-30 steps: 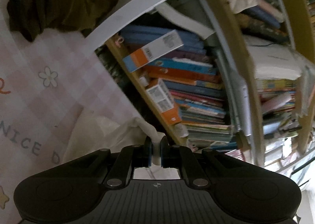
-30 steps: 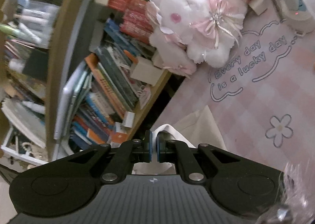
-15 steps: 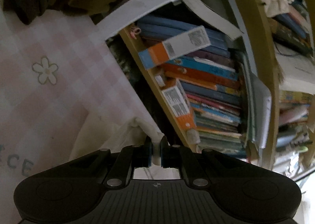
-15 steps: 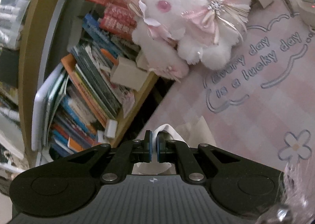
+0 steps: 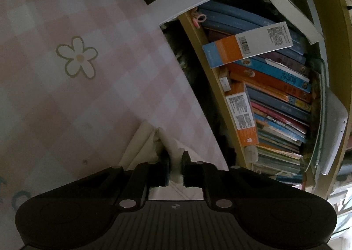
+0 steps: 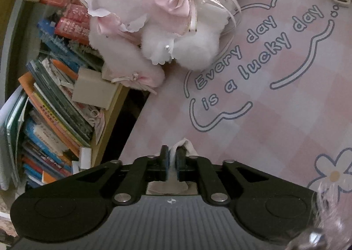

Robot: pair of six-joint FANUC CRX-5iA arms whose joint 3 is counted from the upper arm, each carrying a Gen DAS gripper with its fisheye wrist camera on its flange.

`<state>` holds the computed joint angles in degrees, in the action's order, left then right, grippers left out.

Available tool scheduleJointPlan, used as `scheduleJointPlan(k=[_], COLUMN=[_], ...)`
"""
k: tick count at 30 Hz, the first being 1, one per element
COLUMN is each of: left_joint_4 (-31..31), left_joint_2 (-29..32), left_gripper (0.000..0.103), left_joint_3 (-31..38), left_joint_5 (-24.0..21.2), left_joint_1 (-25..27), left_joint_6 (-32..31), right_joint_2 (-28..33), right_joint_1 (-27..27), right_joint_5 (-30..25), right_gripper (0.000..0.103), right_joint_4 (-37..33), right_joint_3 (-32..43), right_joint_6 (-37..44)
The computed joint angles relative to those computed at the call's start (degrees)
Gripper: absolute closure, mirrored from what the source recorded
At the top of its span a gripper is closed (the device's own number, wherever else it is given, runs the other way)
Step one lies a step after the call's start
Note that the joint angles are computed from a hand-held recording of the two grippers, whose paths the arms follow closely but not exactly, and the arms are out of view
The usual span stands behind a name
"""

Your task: Fold clothes

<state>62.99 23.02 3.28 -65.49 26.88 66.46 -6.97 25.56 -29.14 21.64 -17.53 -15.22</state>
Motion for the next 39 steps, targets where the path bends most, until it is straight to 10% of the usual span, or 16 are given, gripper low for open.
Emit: scheduleJointPlan(k=[2, 4, 10, 19, 23, 27, 31, 39], left_joint_4=[0.42, 0.90, -7.79, -19.73, -22.71, -27.19, -30.05, -32.14], left_joint_2=[-1.01, -2.04, -11.02, -23.87, -25.19, -25.27, -24.47, -24.62], left_gripper=[0.076, 0.050, 0.047, 0.048, 0.069, 0.070, 0.070, 0.066], left_joint_3=[-0.75, -1.52, -5.09, -15.22, -16.68, -15.97, -14.85, -16.11], left_joint_5=[0.11, 0.22, 1.94, 9.73, 14.53, 16.75, 17.71, 23.17], left_joint_1=[-0.14, -0.29, -0.07, -8.98, -13.71, -16.47, -18.46, -21.31], left_joint_6=[-0.10, -0.24, -5.70, -21.93, -28.13, -29.62, -31.01, -36.93], right_joint_2=[-0.96, -1.25, 0.03, 3.81, 4.52, 4.94, 6.23, 7.58], right_joint_1=[-0.33, -0.36, -1.61, 0.10, 2.21, 6.77, 11.04, 17.78], right_joint_5=[2.77, 2.84, -2.74, -9.48, -10.65, -13.76, -16.77, -20.87], right_gripper=[0.060, 0.058, 0.057, 0.056, 0.056, 0.053, 0.026, 0.026], right_joint_4=[-0.30, -3.72, -21.75, -21.70, -16.10, -5.00, 2.35, 17.13], right_joint_3=[-1.20, -0.21, 7.03, 12.85, 12.87, 11.48, 10.66, 7.09], right_joint_6=[0.09, 4.16, 27.38, 41.08, 42.50, 46.17, 52.23, 48.02])
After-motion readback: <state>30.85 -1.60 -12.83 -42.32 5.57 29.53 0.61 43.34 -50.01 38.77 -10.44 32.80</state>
